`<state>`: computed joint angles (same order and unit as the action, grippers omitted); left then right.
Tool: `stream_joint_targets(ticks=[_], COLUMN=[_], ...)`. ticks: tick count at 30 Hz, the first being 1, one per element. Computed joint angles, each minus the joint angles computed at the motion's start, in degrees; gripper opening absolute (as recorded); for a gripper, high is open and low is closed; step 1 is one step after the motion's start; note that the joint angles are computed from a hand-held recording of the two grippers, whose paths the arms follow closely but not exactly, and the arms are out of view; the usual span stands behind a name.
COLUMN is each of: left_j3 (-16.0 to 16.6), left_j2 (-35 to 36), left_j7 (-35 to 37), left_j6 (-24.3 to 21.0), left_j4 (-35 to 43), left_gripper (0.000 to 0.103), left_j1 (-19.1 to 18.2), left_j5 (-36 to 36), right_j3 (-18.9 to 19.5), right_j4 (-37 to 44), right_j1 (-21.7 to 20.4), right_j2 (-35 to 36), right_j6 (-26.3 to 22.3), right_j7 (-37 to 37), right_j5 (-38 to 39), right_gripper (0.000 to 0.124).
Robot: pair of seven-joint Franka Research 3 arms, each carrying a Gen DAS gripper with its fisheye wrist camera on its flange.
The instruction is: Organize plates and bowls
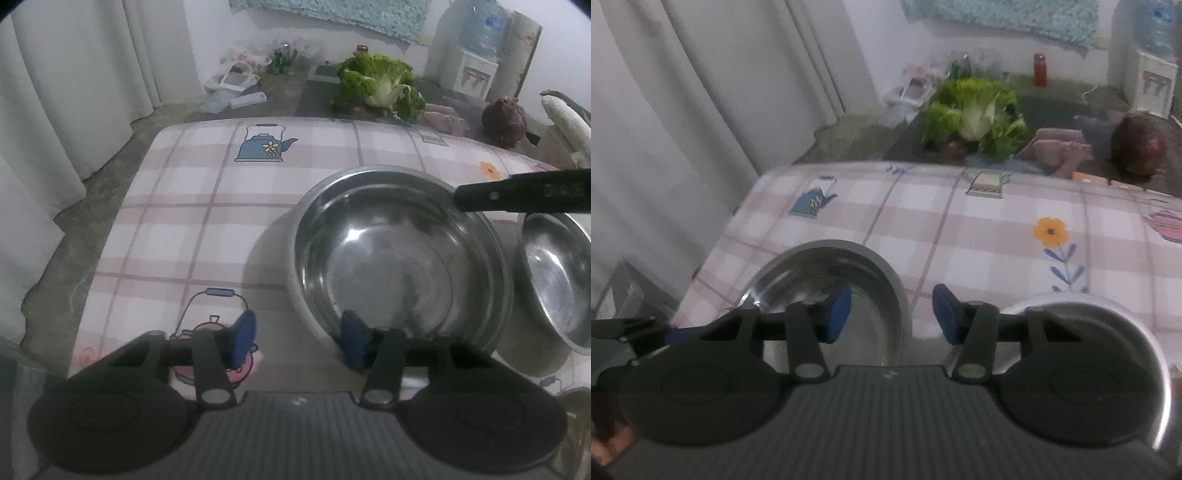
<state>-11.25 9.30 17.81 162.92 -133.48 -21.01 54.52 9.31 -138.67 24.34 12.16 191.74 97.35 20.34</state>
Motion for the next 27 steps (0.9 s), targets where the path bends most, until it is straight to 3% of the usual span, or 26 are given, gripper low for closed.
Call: stream_joint_targets(ticks=[1, 4, 6, 9, 13, 17, 21, 24, 27], left_j3=[0.3, 0.41, 0.14, 0.16, 0.24, -0.04, -0.37, -0.54, -0.87], left_j2=[0.06, -0.01, -0.24, -0.93, -2.44, -3.97, -4.18, -3.73, -3.88], left_j7=[-1.24, -2.68, -2.48, -2.2, -2.09, 0.04, -0.49, -1.56, -1.94], left_j6=[0.03, -1.62, -2.48, -1.3, 0.28, 2.94, 2.04, 1.65, 0.67], left_j4=[0.09, 0.5, 0.48, -0.57, -2.63, -5.02, -5.16, -4.75, -4.57], left_gripper=[0.038, 0.027, 0.022, 0.02, 0.02, 0.025, 0.028, 0.02, 0.02], left_j1=[-0.25, -0.85, -0.72, 0.32, 1.81, 3.36, 3.21, 2.95, 2.7], left_j5=[1.2, 3.93, 4.34, 3.91, 2.65, -0.63, 0.44, 1.02, -0.14], right_j3=[-0.73, 2.01, 5.82, 14.94, 22.83, 23.05, 22.73, 23.76, 23.73], right_j4=[0.94, 2.14, 2.04, 1.4, -0.52, -2.95, -4.41, -4.59, -4.96], right_j1=[0.5, -2.43, -6.29, -15.07, -21.85, -21.29, -20.65, -21.46, -21.16], right_j2=[0.76, 1.96, 2.23, 2.61, 1.6, -0.93, -2.21, -1.75, -1.86], right_j6=[-0.8, -2.35, -3.0, -3.02, -2.96, -2.32, -2.82, -2.86, -2.48], right_j7=[-0.28, -0.08, -0.14, -0.47, -0.16, 1.94, 4.5, 5.81, 7.59], right_j5=[0.01, -0.83, -1.57, -3.46, -5.13, -5.64, -7.11, -7.47, -7.85], right_gripper=[0.039, 0.028, 0.019, 0.012, 0.011, 0.011, 0.011, 0.011, 0.011])
